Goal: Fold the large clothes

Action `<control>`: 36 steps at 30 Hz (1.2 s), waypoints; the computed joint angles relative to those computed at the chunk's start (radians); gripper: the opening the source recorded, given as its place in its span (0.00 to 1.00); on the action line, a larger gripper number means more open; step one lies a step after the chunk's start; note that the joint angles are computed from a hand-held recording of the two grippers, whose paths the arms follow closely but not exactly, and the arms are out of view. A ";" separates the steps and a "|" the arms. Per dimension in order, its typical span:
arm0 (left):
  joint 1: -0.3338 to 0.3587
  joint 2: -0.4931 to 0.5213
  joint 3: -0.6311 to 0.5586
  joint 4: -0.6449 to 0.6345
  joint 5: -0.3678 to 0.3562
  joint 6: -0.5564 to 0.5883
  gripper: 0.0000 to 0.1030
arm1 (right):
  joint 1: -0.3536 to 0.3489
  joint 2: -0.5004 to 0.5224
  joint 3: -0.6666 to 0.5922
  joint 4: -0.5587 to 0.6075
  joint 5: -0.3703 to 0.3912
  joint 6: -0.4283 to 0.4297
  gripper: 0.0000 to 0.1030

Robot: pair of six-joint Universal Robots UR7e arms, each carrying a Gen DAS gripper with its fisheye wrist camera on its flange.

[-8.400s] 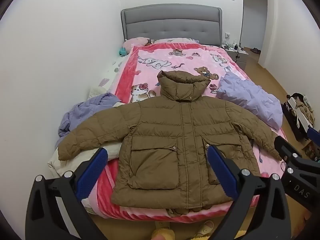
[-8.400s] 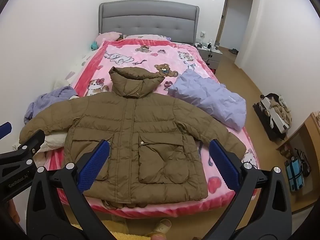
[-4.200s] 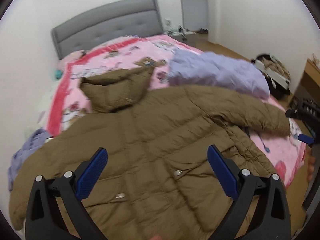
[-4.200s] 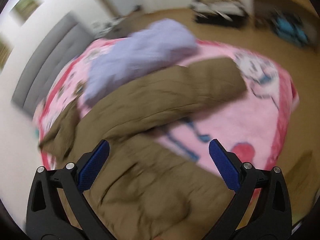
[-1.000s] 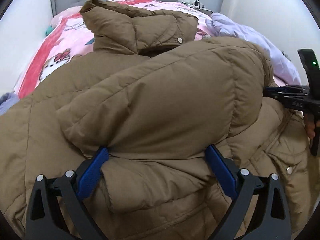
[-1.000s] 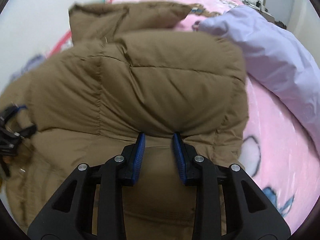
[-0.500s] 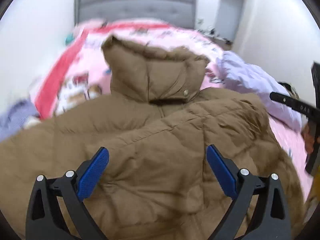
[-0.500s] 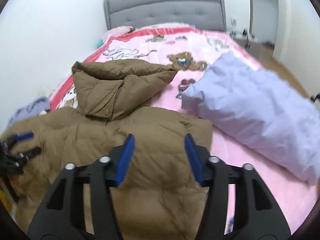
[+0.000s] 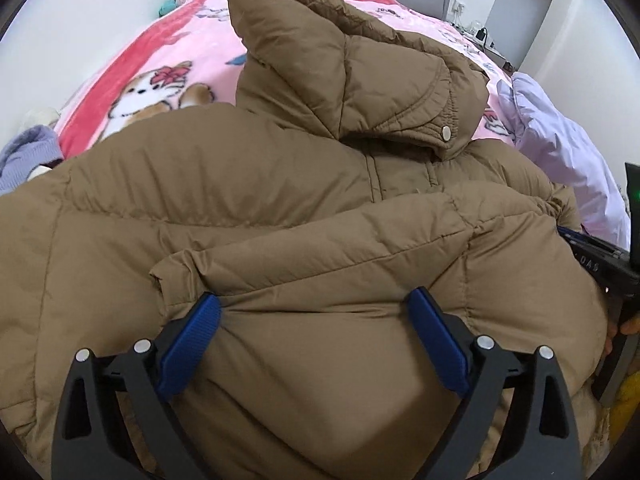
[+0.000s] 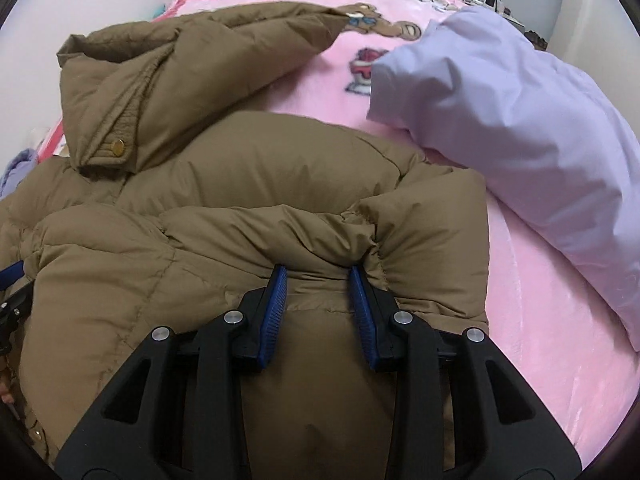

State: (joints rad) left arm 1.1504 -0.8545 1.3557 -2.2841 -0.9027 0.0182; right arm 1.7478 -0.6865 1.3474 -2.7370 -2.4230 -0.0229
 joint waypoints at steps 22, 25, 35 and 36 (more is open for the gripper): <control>-0.012 -0.693 0.428 -0.294 0.406 -0.581 0.95 | 0.367 0.082 -0.066 0.078 -0.079 -0.037 0.68; -0.004 -0.750 0.427 -0.220 0.488 -0.722 0.95 | 0.394 0.098 -0.132 0.204 -0.008 0.141 0.68; 0.157 -0.748 0.356 -0.130 0.441 -0.908 0.95 | 0.449 0.213 -0.386 0.417 0.031 0.277 0.68; 0.176 -0.740 0.345 -0.135 0.418 -0.910 0.95 | 0.455 0.222 -0.404 0.422 0.018 0.272 0.68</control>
